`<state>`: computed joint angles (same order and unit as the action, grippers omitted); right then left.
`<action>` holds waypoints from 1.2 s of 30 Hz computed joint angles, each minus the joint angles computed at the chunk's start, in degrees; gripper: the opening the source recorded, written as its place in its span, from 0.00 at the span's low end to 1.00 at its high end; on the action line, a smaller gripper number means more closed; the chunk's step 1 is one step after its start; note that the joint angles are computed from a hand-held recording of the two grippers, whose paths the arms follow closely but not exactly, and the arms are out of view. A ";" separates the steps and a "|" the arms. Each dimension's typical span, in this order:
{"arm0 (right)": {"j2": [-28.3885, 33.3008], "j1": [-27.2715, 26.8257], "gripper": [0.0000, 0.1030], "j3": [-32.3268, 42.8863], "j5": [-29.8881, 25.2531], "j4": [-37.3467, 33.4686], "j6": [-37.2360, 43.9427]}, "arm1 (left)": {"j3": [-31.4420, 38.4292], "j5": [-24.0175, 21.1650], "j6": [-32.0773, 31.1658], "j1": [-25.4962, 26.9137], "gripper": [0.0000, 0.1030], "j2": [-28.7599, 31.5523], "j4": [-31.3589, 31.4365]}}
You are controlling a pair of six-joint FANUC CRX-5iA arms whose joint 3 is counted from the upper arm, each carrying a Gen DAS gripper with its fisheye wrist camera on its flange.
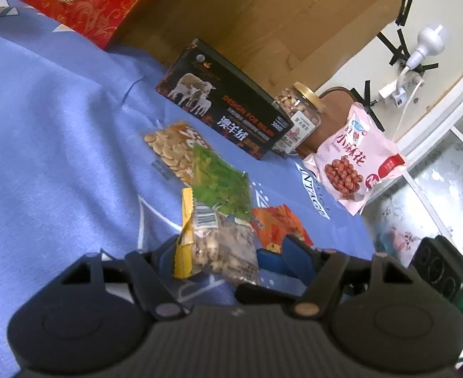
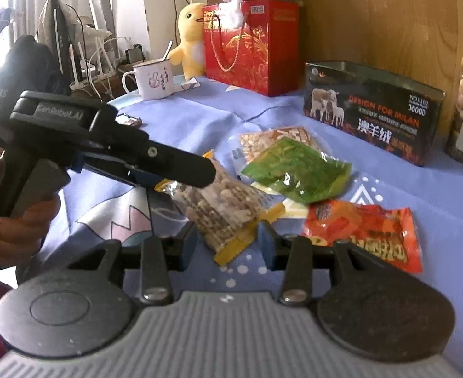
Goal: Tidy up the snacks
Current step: 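Lift the nut packet toward the tin box with the left gripper, then lower the nut packet into the tin box and open the left gripper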
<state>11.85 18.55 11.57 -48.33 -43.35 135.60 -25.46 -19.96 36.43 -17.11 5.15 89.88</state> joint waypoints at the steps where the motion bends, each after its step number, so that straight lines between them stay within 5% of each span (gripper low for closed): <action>1: 0.08 -0.09 0.45 -0.01 0.27 -0.46 -0.16 | 0.00 -0.25 0.12 0.04 0.64 0.05 0.08; 6: -0.33 0.70 0.42 -0.92 2.70 -0.14 -1.31 | -0.06 -0.52 0.28 0.06 0.52 0.10 -0.11; 17: -2.14 -0.22 0.35 -2.27 7.39 -4.74 2.24 | 2.52 -1.48 -1.73 -0.30 0.52 0.33 0.05; 24: -0.43 -0.94 0.35 0.92 10.35 -5.83 4.28 | 12.64 -5.89 4.96 2.56 0.52 5.83 -10.90; 33: 7.13 -2.10 0.31 12.35 11.86 -6.09 2.10 | 26.26 -6.41 7.45 3.90 0.52 14.38 -14.07; 36: 9.28 -1.89 0.31 15.20 12.43 -5.21 1.96 | 32.15 -6.81 12.27 4.91 0.52 17.61 -19.69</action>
